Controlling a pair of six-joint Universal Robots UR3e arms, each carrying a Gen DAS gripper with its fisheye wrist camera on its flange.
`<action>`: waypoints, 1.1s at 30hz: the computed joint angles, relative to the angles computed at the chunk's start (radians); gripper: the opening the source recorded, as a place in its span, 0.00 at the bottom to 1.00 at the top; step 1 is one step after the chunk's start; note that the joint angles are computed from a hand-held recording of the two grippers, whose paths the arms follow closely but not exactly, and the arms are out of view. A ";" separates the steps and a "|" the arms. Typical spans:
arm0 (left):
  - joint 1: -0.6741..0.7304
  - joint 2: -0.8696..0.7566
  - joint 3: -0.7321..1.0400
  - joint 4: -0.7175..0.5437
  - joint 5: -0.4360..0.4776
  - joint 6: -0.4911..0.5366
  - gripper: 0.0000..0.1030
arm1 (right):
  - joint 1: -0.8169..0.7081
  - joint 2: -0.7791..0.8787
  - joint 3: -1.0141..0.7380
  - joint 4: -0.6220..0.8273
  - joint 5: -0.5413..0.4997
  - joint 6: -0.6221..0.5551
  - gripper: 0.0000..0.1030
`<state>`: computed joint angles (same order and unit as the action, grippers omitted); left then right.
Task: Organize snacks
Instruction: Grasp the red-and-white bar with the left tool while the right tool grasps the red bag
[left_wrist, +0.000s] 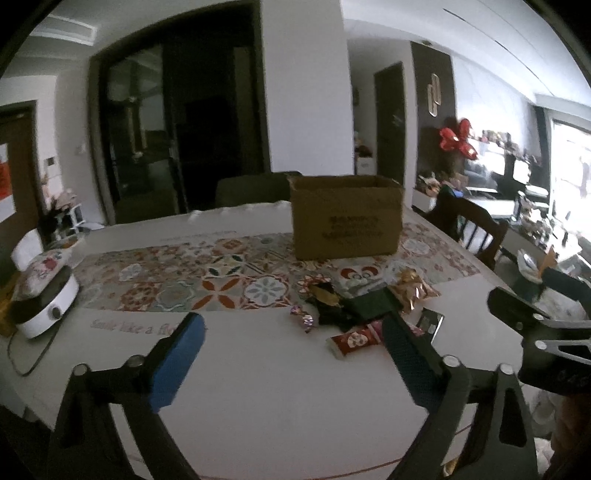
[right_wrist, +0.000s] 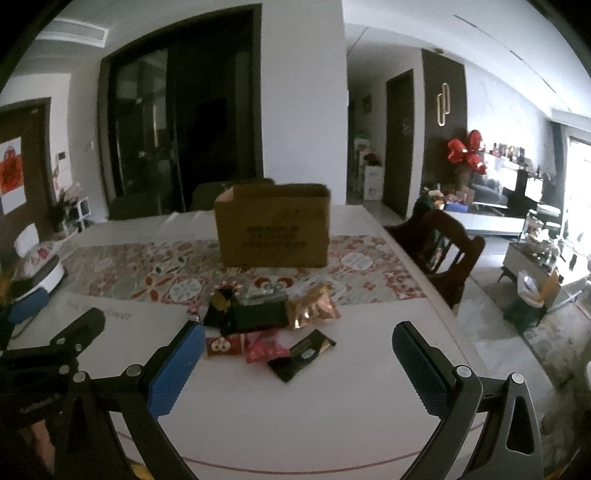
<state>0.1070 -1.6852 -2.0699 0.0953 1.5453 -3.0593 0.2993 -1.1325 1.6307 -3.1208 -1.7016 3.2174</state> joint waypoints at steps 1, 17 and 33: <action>0.005 -0.020 0.019 -0.010 -0.021 0.017 0.92 | -0.002 0.014 -0.017 0.009 0.005 -0.006 0.99; 0.036 -0.345 0.328 -0.191 -0.218 0.401 0.52 | -0.015 0.357 -0.516 0.338 0.099 -0.142 0.76; 0.035 -0.553 0.645 -0.518 -0.351 0.576 0.38 | -0.055 0.644 -1.007 0.766 0.249 -0.157 0.54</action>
